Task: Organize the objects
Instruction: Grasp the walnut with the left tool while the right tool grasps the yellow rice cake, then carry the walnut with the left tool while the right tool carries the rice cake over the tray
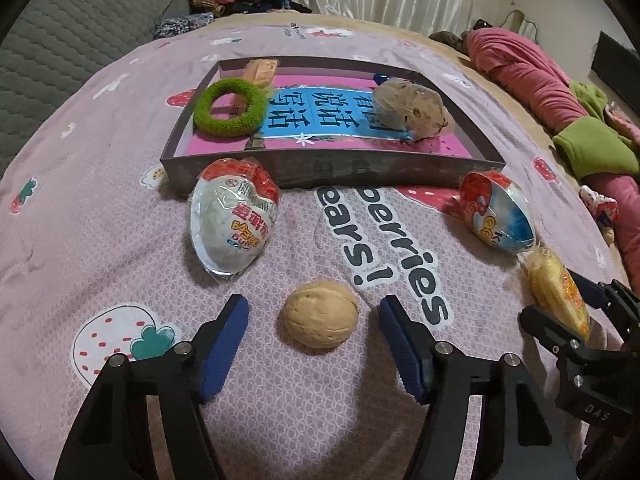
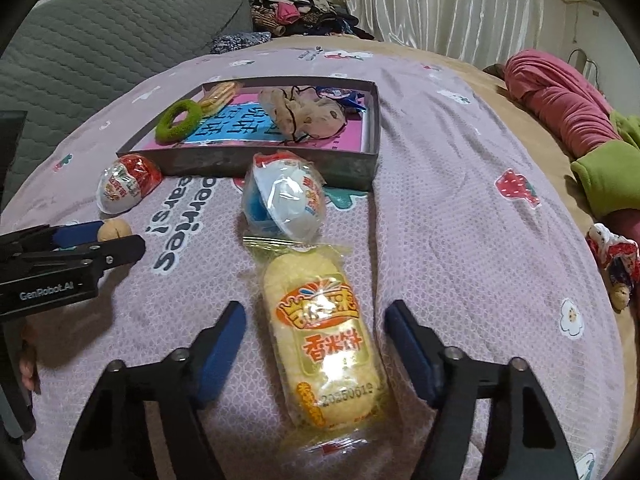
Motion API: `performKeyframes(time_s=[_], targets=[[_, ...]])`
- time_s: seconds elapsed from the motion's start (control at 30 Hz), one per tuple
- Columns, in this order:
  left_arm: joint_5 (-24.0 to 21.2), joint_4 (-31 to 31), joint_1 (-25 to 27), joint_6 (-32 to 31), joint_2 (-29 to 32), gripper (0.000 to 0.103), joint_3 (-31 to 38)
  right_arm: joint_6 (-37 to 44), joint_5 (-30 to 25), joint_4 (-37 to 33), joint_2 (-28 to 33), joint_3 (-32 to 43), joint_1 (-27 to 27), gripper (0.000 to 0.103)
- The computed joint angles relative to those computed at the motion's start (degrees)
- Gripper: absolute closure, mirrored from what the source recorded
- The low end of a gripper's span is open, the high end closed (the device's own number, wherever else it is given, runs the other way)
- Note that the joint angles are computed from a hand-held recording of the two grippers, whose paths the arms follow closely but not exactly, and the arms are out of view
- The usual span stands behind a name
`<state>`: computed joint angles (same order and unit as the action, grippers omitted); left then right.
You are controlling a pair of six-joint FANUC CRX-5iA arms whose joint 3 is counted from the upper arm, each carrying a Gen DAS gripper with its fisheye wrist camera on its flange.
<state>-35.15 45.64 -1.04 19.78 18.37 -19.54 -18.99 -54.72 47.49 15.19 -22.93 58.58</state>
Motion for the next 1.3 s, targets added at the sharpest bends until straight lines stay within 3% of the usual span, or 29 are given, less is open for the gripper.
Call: performKeyframes(time_s=[0.2,0.27,0.5,0.93,1.3], targets=[[0.1,-0.2,0.0,-0.1,-0.1,0.040,0.0,0.1,0.5,0.5,0.1,0.1,0.1,0.048],[0.1,-0.1,0.0,-0.3,-0.3,0.050,-0.2,-0.2,0.4,0.6,0.1,0.1,0.1,0.054],[-1.3,0.5,0.2,-1.0,-0.1,0.066,-0.2,1.3,0.3,-1.1,-0.3,0.4,0.4,0.064],[-1.9,2.1,0.8,-3.5,-1.5,0.067,-2.0,-1.9,4.4,-0.6,-3.9,-3.1,1.0,0.065],[-2.8,3.5,2.2,-5.8,-4.8,0.067,-4.6,-2.8,2.9,1.1,-4.2,-2.0,2.7,0.065]])
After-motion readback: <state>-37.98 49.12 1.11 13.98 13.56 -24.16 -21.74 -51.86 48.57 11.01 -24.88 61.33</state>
